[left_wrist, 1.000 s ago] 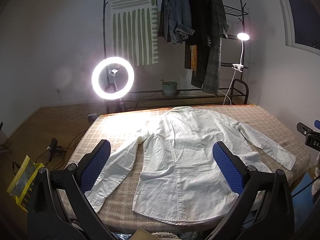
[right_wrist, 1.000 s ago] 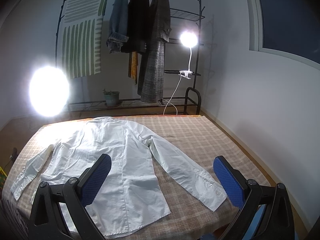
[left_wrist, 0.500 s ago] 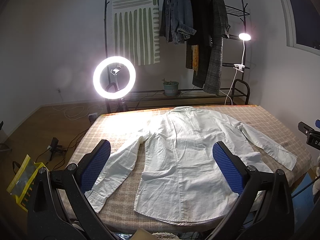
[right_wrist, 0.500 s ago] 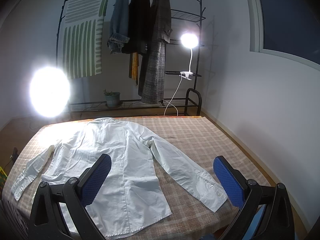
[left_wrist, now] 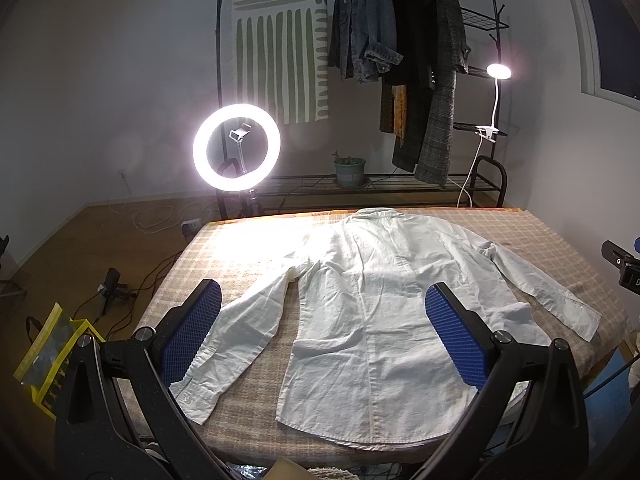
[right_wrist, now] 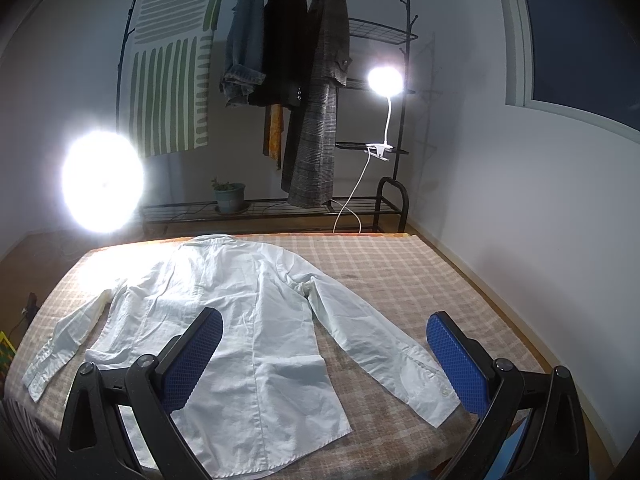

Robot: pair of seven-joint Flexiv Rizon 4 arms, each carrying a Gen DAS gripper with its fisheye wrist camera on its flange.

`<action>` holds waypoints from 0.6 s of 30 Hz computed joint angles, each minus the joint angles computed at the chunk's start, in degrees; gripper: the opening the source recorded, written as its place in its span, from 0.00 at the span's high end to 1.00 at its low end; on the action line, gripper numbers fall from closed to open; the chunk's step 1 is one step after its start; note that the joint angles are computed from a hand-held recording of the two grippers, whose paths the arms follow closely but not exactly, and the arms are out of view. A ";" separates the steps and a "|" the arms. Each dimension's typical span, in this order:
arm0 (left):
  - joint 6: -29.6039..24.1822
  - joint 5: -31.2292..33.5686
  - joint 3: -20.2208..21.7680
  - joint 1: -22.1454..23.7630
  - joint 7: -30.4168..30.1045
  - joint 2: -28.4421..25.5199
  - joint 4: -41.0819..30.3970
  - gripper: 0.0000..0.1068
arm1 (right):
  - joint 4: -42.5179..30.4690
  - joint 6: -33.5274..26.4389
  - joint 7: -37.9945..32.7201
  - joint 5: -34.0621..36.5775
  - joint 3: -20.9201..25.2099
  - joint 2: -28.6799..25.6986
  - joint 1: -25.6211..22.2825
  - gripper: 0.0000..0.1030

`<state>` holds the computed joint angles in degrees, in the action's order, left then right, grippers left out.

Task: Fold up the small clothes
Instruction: 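Move the left tool to the shirt's side edge and close on it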

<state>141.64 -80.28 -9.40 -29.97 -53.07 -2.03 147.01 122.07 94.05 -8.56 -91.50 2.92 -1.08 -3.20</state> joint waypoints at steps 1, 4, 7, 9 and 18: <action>-0.14 0.28 0.23 0.23 -0.16 -0.05 0.16 0.04 | -0.12 -0.03 0.16 -0.17 0.07 -0.15 0.09 0.00; -0.14 0.43 0.58 0.69 -0.44 -0.19 0.63 0.04 | -0.86 0.02 0.89 -1.08 0.25 -0.89 0.39 0.00; -0.33 1.28 1.12 1.40 -1.25 -0.01 1.60 0.04 | -1.53 0.08 1.51 -1.60 0.48 -1.52 0.81 0.00; -0.49 1.83 1.39 1.94 -1.66 0.06 1.98 0.04 | -1.74 0.02 1.56 -1.59 0.63 -1.76 1.11 0.00; -5.46 14.41 6.50 9.95 -7.93 -0.51 6.26 0.04 | -4.03 0.58 1.18 -2.22 1.34 -4.67 3.25 0.00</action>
